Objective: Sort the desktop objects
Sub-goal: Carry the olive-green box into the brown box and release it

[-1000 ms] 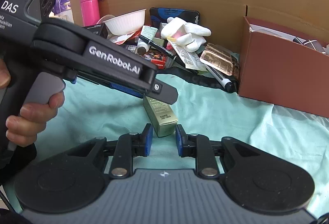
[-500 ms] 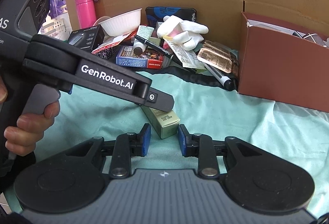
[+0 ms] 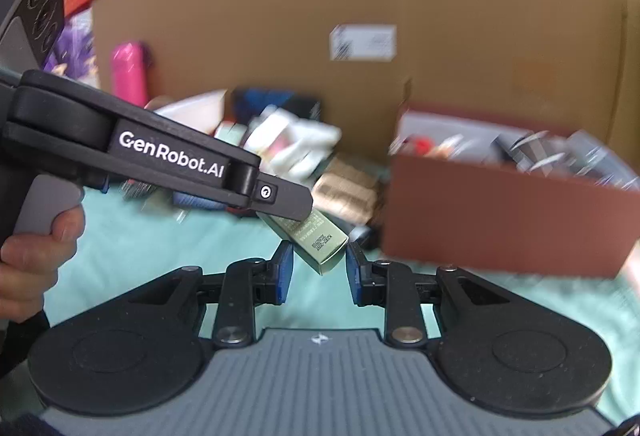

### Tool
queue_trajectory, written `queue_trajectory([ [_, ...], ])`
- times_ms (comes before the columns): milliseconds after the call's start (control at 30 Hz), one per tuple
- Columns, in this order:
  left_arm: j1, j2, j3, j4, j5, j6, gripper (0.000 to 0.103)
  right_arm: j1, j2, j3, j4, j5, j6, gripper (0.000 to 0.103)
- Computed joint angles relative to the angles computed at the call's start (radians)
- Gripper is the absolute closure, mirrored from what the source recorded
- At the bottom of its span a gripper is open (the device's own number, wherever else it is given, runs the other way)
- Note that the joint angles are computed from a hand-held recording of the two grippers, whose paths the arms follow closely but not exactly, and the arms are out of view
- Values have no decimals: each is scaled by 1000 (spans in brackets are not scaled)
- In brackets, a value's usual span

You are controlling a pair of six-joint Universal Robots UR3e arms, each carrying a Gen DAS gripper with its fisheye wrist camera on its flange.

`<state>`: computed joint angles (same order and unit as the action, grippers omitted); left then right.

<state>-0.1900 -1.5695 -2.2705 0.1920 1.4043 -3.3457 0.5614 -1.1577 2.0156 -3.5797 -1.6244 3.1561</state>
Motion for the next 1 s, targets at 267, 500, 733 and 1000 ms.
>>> queue_trajectory([
  [267,-37,-157,260,-43,-13,-22,65,-63,6,-64,-34,-45,-34,75],
  [500,-59,-313,476,-109,-36,-24,65,-152,21,-88,-37,-16,-32,75],
  [733,-91,-471,685,-176,-35,-25,66,-228,59,-116,-30,8,-34,75],
  [1000,-104,-602,888,-271,-46,-43,67,-280,106,-156,-41,20,-34,75],
])
